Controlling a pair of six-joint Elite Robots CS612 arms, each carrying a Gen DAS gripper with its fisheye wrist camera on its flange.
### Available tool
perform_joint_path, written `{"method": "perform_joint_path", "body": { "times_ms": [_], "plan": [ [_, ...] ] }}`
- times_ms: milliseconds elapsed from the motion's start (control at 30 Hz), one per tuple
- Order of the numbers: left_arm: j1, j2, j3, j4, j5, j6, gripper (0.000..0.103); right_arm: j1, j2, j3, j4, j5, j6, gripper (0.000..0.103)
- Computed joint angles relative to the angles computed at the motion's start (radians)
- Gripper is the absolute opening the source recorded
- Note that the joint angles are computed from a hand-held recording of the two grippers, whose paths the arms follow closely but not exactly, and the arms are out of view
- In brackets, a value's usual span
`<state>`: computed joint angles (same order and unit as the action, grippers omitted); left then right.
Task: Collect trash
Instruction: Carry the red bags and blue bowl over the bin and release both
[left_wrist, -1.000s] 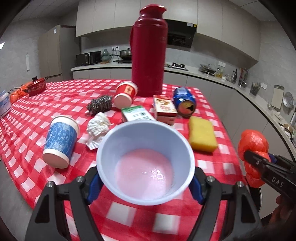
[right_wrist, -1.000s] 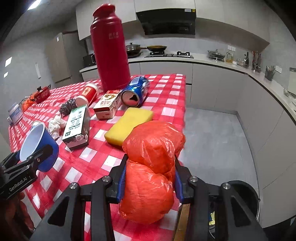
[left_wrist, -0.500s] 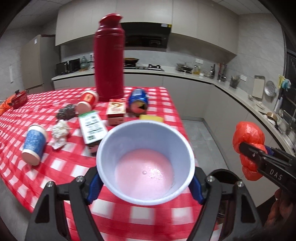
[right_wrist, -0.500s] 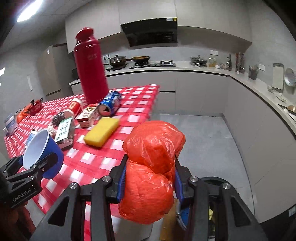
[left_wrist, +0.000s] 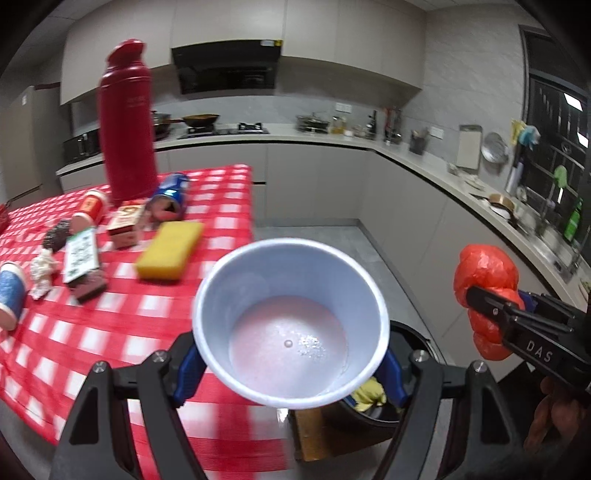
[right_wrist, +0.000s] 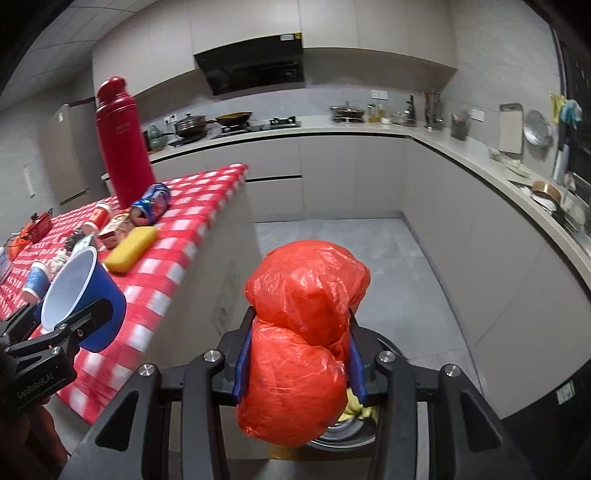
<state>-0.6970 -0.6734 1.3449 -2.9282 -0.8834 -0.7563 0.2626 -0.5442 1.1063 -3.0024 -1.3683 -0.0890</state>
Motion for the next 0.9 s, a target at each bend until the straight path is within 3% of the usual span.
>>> {"method": "perform_joint_path", "body": {
  "times_ms": [433, 567, 900],
  "plan": [
    [-0.017, 0.143, -0.209, 0.121, -0.092, 0.007, 0.078, -0.070, 0.035, 0.010, 0.059, 0.030, -0.112, 0.045],
    [-0.013, 0.180, -0.259, 0.190, -0.129, -0.034, 0.078, -0.084, 0.058, -0.008, 0.101, 0.063, -0.176, 0.045],
    [-0.016, 0.251, -0.366, 0.257, -0.128, -0.098, 0.078, -0.102, 0.141, -0.114, 0.221, 0.137, -0.331, 0.045]
  ]
}}
